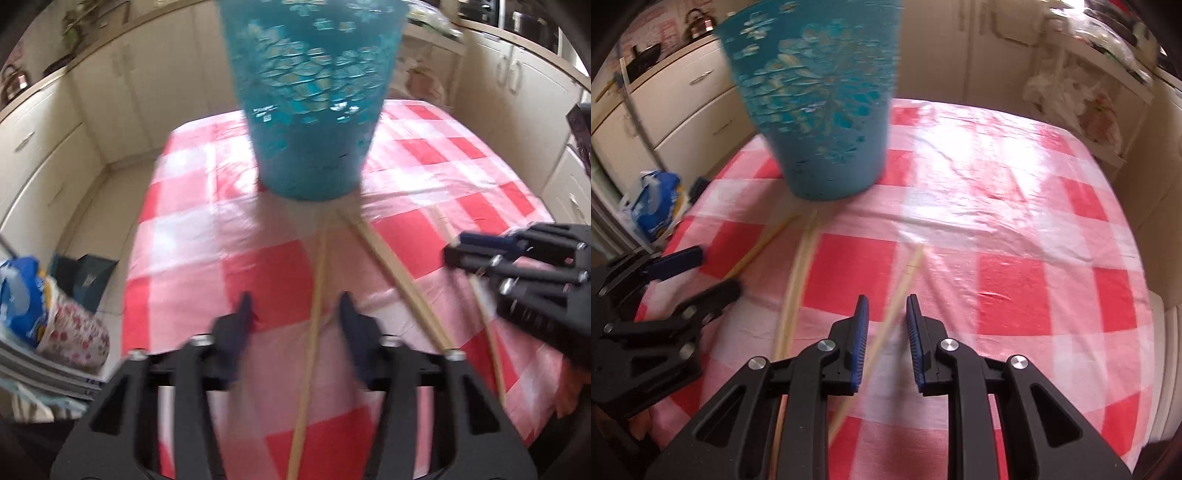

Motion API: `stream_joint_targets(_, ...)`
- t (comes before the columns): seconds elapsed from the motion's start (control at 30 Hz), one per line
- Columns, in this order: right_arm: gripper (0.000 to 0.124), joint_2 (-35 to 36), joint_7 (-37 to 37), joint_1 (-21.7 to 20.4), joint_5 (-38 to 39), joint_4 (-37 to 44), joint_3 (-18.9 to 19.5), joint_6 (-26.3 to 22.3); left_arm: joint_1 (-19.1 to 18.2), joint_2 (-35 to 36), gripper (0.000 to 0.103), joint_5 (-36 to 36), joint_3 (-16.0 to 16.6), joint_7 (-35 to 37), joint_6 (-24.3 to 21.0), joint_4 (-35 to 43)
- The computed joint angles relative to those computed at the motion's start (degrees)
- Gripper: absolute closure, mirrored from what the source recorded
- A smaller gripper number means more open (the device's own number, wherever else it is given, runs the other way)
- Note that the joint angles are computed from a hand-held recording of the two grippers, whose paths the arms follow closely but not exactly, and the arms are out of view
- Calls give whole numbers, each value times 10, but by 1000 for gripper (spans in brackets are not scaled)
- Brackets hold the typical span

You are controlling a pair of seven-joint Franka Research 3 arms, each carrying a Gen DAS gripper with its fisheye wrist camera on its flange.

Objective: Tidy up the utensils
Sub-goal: 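Return both open grippers to the remaining chopsticks on the table, then close the left gripper on one chopstick while the right gripper grasps another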

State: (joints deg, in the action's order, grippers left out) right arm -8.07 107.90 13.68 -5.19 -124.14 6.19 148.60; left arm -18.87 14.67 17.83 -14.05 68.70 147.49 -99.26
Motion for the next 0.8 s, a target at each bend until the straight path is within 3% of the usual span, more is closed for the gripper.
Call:
stream_joint_targets(0.07, 106, 3, 7, -1, -24, 5, 6, -8, 14, 13, 91, -51, -13, 25, -7, 21)
stream_joint_targets(0.13, 106, 2, 33, -5, -42, 7, 7, -16, 23, 18, 93, -87, -15, 20, -7, 27)
stream_joint_targets(0.3, 106, -3, 75, -14, -68, 4, 5, -22, 16, 13, 92, -76, -1, -34, -3, 19)
stream_joint_targets(0.63, 106, -4, 49, -8, -49, 3, 0, -23, 8, 24, 89, -70, -7, -12, -14, 38)
stream_joint_targets(0.8, 106, -4, 30, -5, -35, 4, -1, -21, 6, 26, 81, -62, -8, -5, -8, 37)
